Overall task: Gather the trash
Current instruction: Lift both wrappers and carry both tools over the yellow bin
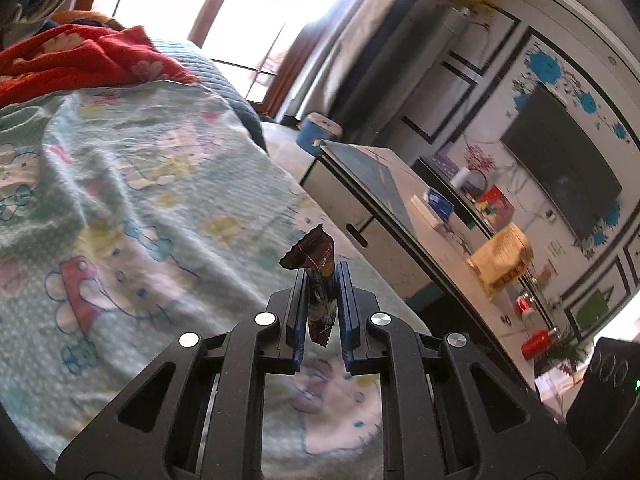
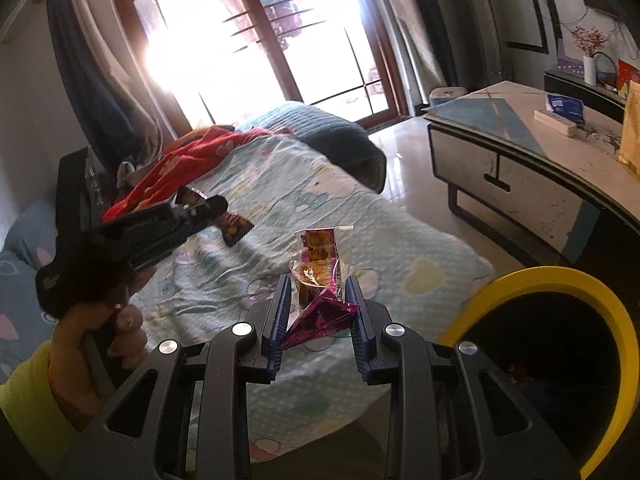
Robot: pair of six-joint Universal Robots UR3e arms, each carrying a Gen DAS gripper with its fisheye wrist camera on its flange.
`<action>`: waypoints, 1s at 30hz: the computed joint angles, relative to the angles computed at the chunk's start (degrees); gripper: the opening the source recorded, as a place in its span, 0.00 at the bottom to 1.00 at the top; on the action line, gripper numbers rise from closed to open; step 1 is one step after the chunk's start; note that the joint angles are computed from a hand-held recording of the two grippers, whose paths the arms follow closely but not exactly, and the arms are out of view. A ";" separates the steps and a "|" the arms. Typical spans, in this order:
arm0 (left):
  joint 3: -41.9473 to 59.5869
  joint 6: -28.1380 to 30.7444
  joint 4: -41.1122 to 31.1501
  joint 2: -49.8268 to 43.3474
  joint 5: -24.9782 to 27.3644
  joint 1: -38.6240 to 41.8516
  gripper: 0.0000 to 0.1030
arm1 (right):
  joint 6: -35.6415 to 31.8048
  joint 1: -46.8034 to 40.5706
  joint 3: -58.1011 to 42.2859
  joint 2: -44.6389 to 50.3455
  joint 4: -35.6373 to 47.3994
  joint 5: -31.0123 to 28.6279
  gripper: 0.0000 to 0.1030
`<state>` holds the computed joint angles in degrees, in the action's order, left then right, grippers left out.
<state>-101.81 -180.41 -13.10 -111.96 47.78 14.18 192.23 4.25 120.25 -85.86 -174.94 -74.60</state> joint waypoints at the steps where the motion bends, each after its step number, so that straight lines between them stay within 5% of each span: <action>1: -0.29 0.31 0.01 0.22 -0.10 -0.43 0.08 | -0.08 -0.54 0.47 -0.66 0.08 0.12 0.26; 30: -9.07 9.33 -0.99 8.26 -2.55 -12.92 0.08 | -6.20 -20.54 16.95 -24.66 6.28 4.61 0.26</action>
